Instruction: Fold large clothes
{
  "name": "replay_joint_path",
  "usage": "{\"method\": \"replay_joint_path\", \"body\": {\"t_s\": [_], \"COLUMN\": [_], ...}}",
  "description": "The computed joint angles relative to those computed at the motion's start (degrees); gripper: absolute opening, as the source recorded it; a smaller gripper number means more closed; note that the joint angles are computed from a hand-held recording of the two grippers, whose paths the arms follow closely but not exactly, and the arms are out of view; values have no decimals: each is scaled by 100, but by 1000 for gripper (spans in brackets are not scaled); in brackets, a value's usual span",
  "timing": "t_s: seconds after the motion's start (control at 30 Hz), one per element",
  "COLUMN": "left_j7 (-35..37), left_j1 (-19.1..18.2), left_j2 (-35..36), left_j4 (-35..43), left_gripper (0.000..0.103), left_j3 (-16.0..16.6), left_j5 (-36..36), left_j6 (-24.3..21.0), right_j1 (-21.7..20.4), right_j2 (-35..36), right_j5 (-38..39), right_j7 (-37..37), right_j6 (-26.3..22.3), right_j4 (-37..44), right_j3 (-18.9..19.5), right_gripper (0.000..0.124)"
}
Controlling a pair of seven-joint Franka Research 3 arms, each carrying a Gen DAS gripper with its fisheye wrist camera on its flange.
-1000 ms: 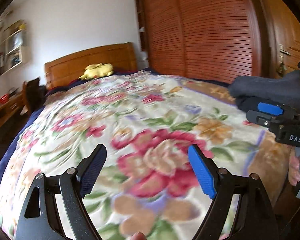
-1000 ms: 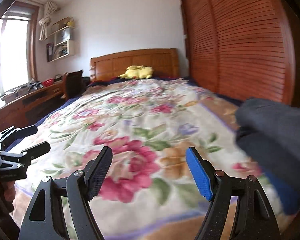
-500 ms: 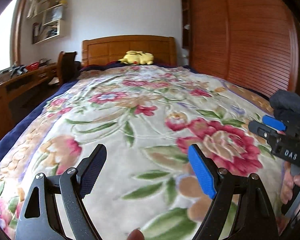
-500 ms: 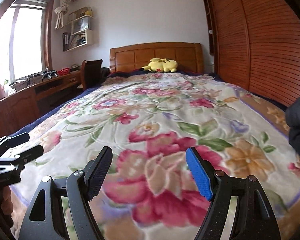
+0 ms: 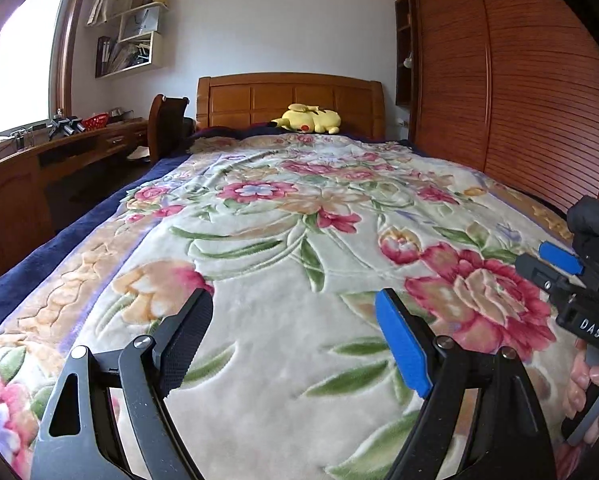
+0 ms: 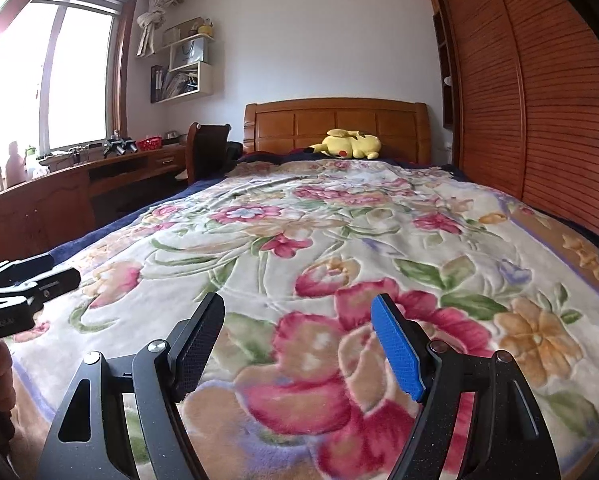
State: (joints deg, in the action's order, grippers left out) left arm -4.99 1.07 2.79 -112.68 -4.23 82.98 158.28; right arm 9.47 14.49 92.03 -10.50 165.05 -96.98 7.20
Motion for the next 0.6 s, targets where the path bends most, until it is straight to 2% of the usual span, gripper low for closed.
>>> {"method": "replay_joint_path", "body": {"t_s": [0.33, 0.6], "left_j7": [-269, -208], "left_j1": [-49, -64], "left_j2": [-37, -78], "left_j4": [-17, -57], "left_gripper": [84, 84], "left_j3": [-34, -67], "left_j5": [259, 288], "left_j6": [-142, -274], "right_j1": [-62, -26], "right_j2": [216, 273], "right_j5": [171, 323], "right_j7": [-153, -269], "right_j6": [-6, 75], "right_j4": [214, 280], "right_j3": [30, 48], "right_gripper": [78, 78]}}
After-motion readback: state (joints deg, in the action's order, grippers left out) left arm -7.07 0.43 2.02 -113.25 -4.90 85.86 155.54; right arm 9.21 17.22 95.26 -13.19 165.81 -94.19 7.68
